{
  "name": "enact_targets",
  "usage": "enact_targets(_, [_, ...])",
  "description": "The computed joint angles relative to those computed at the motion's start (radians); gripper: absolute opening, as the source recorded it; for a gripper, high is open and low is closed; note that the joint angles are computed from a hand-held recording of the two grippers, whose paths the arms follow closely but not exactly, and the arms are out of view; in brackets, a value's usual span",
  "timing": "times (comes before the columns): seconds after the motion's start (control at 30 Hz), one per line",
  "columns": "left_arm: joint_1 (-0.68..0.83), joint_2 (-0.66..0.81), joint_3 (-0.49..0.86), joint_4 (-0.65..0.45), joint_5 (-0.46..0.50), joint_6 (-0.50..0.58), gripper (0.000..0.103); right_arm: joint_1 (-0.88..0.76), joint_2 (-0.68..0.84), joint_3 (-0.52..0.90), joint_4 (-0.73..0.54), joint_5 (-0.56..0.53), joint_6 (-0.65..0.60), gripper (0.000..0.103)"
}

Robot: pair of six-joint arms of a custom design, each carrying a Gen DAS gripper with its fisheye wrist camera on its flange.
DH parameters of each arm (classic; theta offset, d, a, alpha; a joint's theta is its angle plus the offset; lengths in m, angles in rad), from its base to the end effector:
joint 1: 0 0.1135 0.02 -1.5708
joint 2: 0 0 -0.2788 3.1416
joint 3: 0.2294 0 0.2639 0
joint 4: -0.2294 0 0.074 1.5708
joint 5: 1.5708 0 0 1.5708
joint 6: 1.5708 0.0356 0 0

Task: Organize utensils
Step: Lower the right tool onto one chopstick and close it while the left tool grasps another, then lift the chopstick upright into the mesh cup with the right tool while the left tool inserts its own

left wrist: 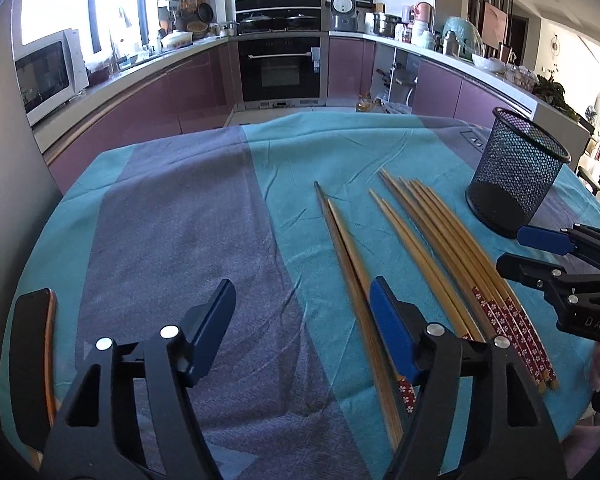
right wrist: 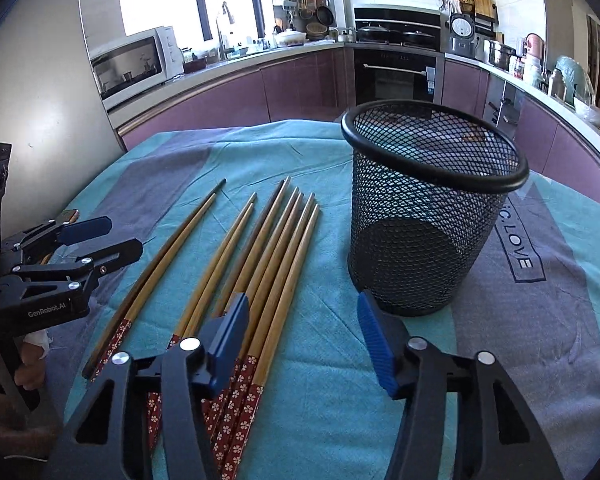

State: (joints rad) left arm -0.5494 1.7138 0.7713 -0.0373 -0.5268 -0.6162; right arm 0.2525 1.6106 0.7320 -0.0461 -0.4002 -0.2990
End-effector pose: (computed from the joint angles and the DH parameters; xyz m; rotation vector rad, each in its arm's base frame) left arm 0.2803 -0.1506 0.1298 -0.2733 2.3599 0.1364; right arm 0.2924 0.0898 0.1473 -0.8265 2.3104 0.4773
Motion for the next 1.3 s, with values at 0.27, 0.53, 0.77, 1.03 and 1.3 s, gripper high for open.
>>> enact_targets(0.27, [0.053, 0.096, 0.066, 0.0, 0.099, 0.07, 0.062, 0.003, 0.051, 0.052, -0.042, 0.034, -0.01, 0.043])
enact_targets(0.53, [0.102, 0.167, 0.15, -0.013, 0.177, 0.111, 0.042, 0.051, 0.076, 0.072, -0.035, 0.11, -0.025, 0.035])
enact_targets(0.77, [0.125, 0.19, 0.194, -0.018, 0.235, 0.099, 0.011, 0.033, 0.108, 0.116, -0.075, 0.048, -0.022, 0.006])
enact_targets(1.03, [0.119, 0.156, 0.17, 0.004, 0.238, 0.029, 0.008, -0.027, 0.064, 0.11, -0.107, -0.07, -0.018, 0.006])
enact_targets(1.3, [0.11, -0.043, 0.065, 0.056, 0.281, 0.059, 0.008, -0.144, -0.024, 0.117, -0.167, -0.29, -0.038, 0.006])
